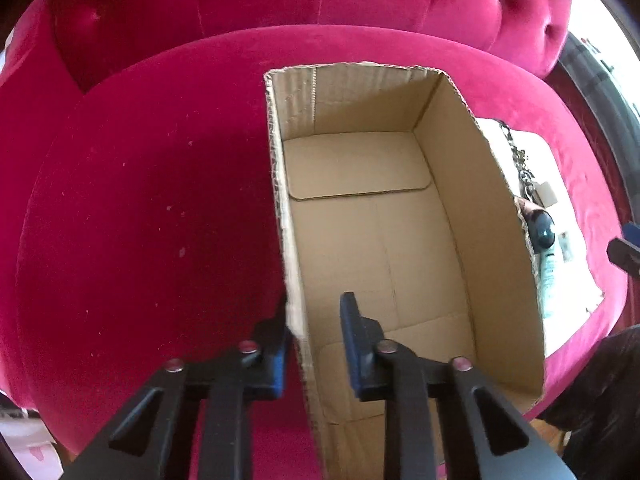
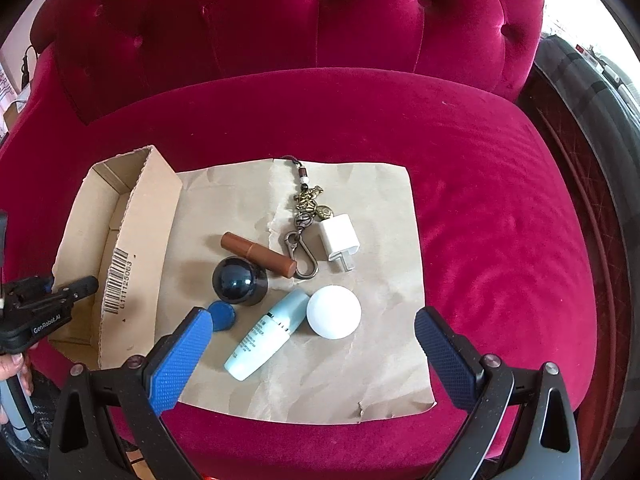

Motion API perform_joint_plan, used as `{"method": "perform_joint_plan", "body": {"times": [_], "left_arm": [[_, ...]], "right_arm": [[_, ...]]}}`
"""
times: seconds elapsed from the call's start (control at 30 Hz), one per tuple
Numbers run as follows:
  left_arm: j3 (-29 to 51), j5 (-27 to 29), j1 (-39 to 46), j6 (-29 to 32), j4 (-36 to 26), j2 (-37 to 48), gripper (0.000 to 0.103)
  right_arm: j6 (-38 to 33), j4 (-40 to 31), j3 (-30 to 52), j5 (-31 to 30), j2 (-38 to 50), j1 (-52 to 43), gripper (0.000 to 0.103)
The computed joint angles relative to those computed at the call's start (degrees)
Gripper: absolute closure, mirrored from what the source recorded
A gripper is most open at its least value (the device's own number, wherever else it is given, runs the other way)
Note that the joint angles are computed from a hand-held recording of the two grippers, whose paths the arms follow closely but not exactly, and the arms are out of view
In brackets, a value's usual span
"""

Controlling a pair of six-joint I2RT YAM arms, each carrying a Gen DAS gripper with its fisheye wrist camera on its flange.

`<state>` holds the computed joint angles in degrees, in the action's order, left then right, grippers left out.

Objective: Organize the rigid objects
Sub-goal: 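Move the left tool to the cardboard box wall and clamp it, then grasp the white ball with the right gripper while the left tool holds the box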

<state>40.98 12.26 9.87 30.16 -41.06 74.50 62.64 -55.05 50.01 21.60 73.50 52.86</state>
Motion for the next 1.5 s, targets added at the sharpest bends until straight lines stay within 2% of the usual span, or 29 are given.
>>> {"method": "perform_joint_plan", "body": {"times": [0.03,0.13,0.4,0.47,0.7,0.77,0.83,1.0,1.07,1.13,1.5], "left_arm": [[-0.7,-0.9,-0.4,-0.5,0.8,-1.0,0.094],[-1.2,-2.3,-0.7,-1.6,1.5,-1.4,0.097],[-2.5,-2.9,-1.4,-2.2,3.0,-1.8,0.097],[-4.0,-3.5,-3.2,-3.9,4.6,-2.0,0.097],[-1.8,-2.6,-1.9,-3.9,3.1,-0.4,0.097],[-1.2,-2.6,-1.0,-2.6,3.0,0.1,0.097],[-1.3,-2.8,-1.2,-2.6,3.0,-0.1,0.097],[-1.1,-2.5,-0.9,-2.3,2.7,-0.1,0.097],[-1.1,-2.5,-1.1,-2.4,2.5,-0.5,0.097],[-1.2,-2.3,-1.0,-2.5,2.4,-0.5,0.097],[-1.1,-1.9,-0.1,-1.8,2.5,-0.5,0.097]], "right_arm": [[0.0,-0.1,-0.1,0.0,-0.1,-0.1,0.0],[0.0,0.0,-0.4,0.1,-0.2,-0.3,0.0],[-0.7,0.1,-1.9,-0.2,0.2,-1.9,0.0],[-1.2,0.6,-2.6,-0.4,0.1,-2.9,0.0],[-1.7,3.0,-5.0,-2.9,0.4,-6.0,0.002],[-2.0,3.9,-5.8,-3.6,0.5,-6.4,0.006],[-2.4,5.2,-6.5,-4.7,0.9,-7.1,0.017],[-3.1,8.3,-7.8,-6.4,1.5,-8.1,0.027],[-3.6,9.1,-7.9,-6.4,1.9,-8.1,0.037],[-4.2,9.7,-8.0,-6.7,2.2,-7.9,0.063],[-3.2,9.9,-7.7,-5.3,2.5,-6.8,0.064]]}}
